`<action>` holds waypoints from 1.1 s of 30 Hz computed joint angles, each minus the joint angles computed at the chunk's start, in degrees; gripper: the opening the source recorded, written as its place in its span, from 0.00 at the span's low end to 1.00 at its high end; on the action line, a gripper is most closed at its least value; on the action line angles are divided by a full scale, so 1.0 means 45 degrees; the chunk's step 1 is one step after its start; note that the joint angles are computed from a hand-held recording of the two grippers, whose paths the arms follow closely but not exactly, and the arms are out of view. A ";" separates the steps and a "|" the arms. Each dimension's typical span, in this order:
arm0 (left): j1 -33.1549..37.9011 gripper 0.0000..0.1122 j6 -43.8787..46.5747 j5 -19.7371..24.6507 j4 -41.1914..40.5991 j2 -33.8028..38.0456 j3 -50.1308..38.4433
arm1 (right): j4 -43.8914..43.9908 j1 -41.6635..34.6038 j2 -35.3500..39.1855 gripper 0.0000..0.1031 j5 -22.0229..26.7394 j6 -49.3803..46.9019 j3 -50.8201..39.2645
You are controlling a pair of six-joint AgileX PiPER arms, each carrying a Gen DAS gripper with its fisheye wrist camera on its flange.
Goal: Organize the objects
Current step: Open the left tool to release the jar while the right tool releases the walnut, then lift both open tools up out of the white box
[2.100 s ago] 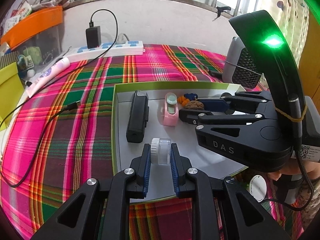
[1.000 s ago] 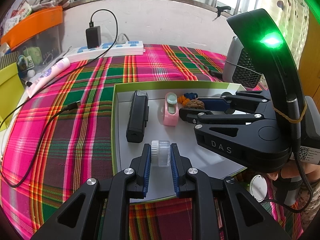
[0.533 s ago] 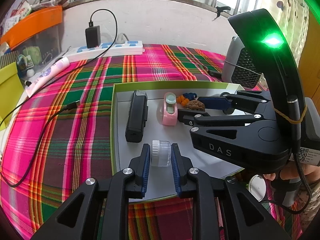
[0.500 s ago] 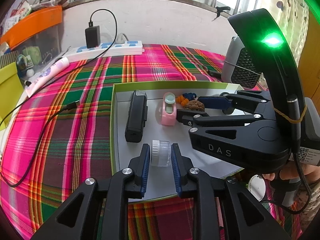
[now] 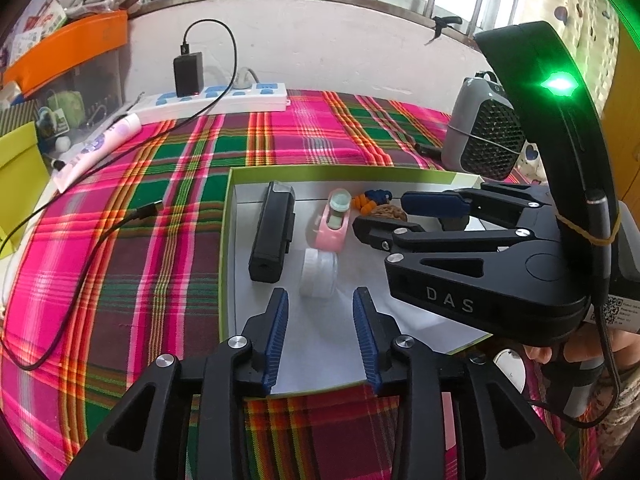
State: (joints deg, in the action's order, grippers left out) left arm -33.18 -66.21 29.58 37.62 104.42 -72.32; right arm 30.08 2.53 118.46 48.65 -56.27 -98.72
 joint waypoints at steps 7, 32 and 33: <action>-0.0068 0.30 -0.0366 0.0177 0.0193 -0.0262 0.0178 | 0.0216 -0.0106 -0.0305 0.47 -0.0145 -0.0108 0.0330; -0.1172 0.31 -0.2249 0.0818 0.1643 -0.1664 0.1294 | 0.2450 -0.1434 -0.2897 0.47 -0.0975 -0.1981 0.3677; -0.1230 0.31 -0.2386 0.0804 0.1750 -0.1752 0.1386 | 0.2613 -0.1522 -0.3045 0.47 -0.0990 -0.2129 0.3859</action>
